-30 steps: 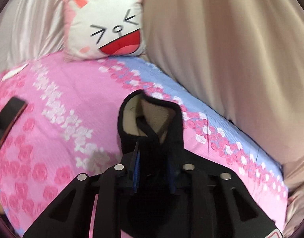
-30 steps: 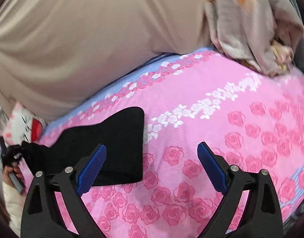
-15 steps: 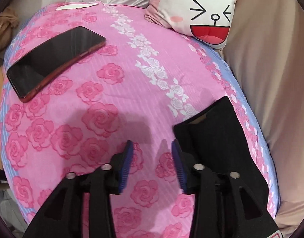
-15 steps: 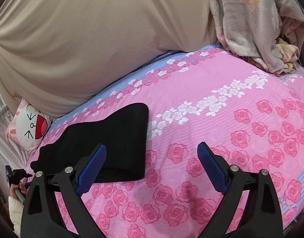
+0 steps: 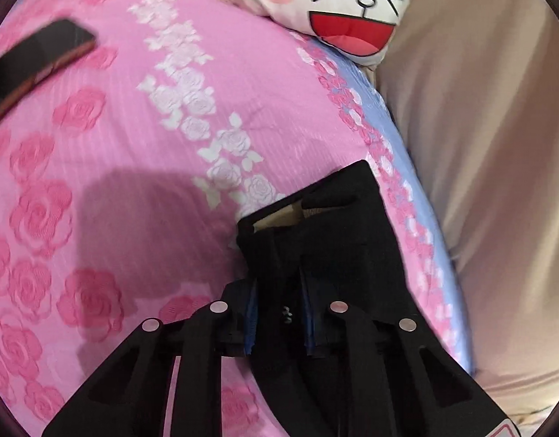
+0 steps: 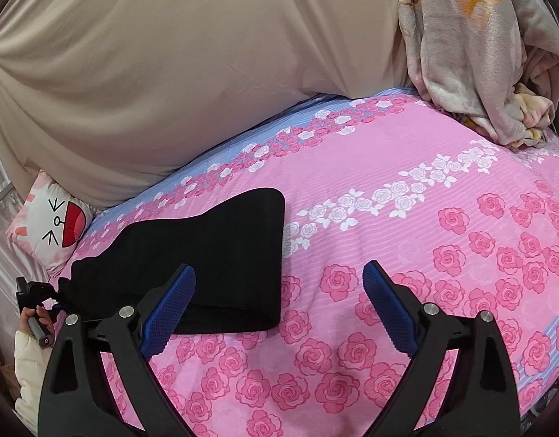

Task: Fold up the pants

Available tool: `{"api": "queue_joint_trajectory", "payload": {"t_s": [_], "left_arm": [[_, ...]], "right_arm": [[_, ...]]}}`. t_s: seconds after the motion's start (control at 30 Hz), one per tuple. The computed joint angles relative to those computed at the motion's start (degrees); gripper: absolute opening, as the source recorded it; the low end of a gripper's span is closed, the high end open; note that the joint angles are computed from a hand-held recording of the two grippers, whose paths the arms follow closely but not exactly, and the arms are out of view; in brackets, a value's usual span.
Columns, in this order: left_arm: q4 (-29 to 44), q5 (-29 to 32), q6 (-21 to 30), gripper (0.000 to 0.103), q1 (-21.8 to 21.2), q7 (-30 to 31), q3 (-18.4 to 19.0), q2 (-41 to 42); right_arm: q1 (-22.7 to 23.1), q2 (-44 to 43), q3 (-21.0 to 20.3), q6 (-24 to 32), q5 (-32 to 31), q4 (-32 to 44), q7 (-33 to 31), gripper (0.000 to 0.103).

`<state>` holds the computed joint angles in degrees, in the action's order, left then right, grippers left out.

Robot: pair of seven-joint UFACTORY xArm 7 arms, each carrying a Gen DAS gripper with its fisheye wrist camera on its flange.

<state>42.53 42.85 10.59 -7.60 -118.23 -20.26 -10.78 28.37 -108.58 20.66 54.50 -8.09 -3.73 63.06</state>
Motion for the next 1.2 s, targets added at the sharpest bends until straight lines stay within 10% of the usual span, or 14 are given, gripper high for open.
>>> {"api": "queue_joint_trajectory", "payload": {"t_s": [0.1, 0.3, 0.67, 0.73, 0.83, 1.03, 1.2], "left_arm": [[-5.09, -2.07, -6.31, 0.034, 1.77, -3.74, -0.43, -3.32], [-11.26, -3.66, -24.11, 0.055, 19.44, -8.59, -13.91, -6.58], [-6.3, -10.22, -13.78, 0.071, 26.32, 1.45, -23.36, -7.27], [-3.95, -9.63, -12.8, 0.066, 29.37, 4.17, -25.57, -4.99], [-1.75, -8.95, -12.38, 0.018, 30.33, 9.68, -26.11, -1.76], [-2.65, -10.86, -13.34, 0.014, 28.32, 13.45, -26.79, -10.57], [10.58, -8.69, -8.03, 0.014, 26.48, 24.65, -32.34, -8.5]], "right_arm": [[-0.46, -0.06, -0.55, -0.11, -0.19, -0.03, -0.62, 0.091], [-1.68, 2.54, -2.09, -4.2, 0.21, -1.13, -1.22, 0.091], [-1.32, 3.58, -1.67, -3.91, -0.25, -0.59, -0.51, 0.091], [-1.44, 3.95, -1.43, -3.83, -0.33, -0.2, -0.53, 0.091], [-2.34, 6.27, -1.52, -5.5, -0.38, 0.2, -0.61, 0.091], [-4.54, 10.88, -2.53, -10.13, -0.67, 0.74, -1.27, 0.091], [-7.53, 19.1, -4.61, -18.24, -0.93, 1.99, -3.93, 0.091]]}}
